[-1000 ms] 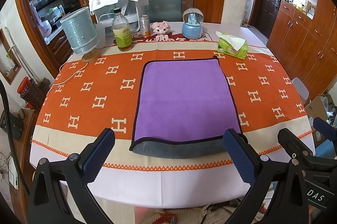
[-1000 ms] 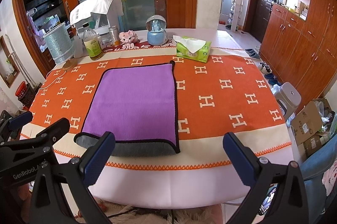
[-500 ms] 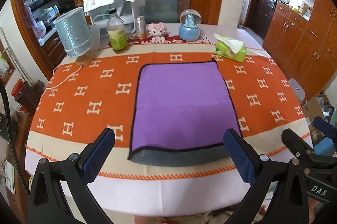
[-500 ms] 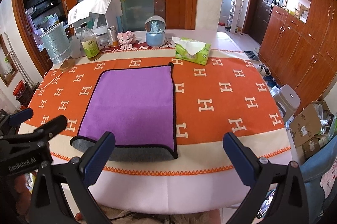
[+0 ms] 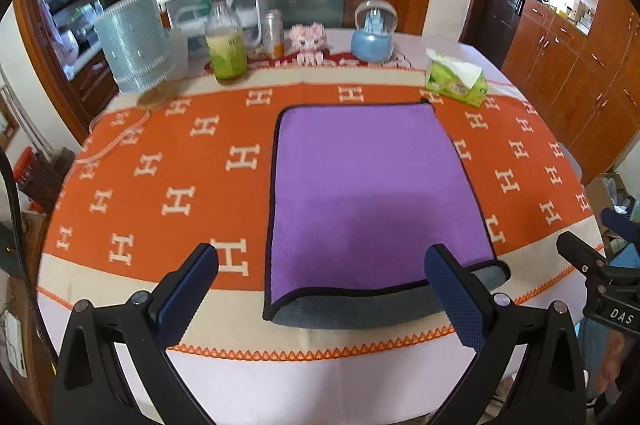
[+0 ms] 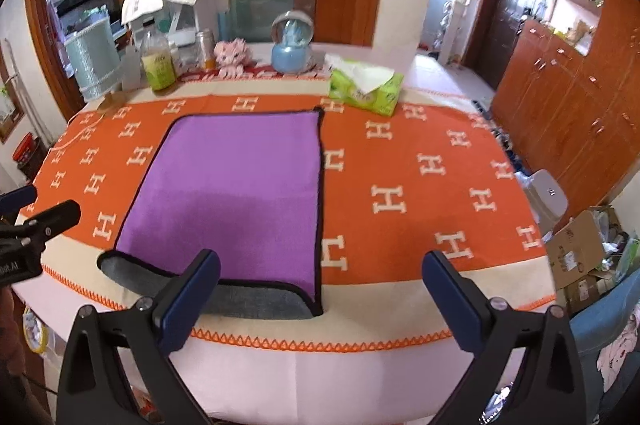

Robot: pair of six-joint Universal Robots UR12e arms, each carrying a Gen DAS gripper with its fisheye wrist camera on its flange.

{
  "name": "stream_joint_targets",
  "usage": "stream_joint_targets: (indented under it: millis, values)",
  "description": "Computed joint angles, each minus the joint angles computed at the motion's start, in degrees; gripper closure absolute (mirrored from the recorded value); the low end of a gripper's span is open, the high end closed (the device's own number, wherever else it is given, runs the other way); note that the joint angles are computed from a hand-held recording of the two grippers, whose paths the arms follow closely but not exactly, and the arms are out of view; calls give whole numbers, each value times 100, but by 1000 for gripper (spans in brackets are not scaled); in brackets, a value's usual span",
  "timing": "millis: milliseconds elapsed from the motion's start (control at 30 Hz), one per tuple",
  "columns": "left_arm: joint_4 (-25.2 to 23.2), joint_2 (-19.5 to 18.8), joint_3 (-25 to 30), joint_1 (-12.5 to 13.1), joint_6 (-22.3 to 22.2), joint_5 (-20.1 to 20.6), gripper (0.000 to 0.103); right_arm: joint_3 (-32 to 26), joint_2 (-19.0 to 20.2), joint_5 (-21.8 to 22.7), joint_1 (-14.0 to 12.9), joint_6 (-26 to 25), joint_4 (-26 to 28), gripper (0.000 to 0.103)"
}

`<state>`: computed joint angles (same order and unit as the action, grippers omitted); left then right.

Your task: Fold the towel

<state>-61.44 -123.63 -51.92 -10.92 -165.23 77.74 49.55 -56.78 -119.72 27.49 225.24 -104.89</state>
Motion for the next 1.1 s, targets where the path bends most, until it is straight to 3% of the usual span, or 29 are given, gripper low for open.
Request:
stream_joint_targets:
  millis: [133,300,467,600,867,1100]
  values:
    - [79,-72,-93,35,130,-7,5,282,-63,510,-121,-83,-180,19]
    - [42,-147,-178,70,464,23,16,636,-146,804,-177,-331,-573,26]
    - [-345,-244,-115,129,920,-153,40,978,-241,1004,-214,-903,-1154,27]
    - [-670,-312,-63,228,1103,-483,40,1086,-261,1092,-219,-1268,-1298,31]
    - [-750,-300,-146,342,1385,-909,40,1200,-265,1358,-275,-1539,-1359,38]
    - [-977,-348,-60,282,1801,-679,46,1294,-281,1708,-355,-1543,-1364,43]
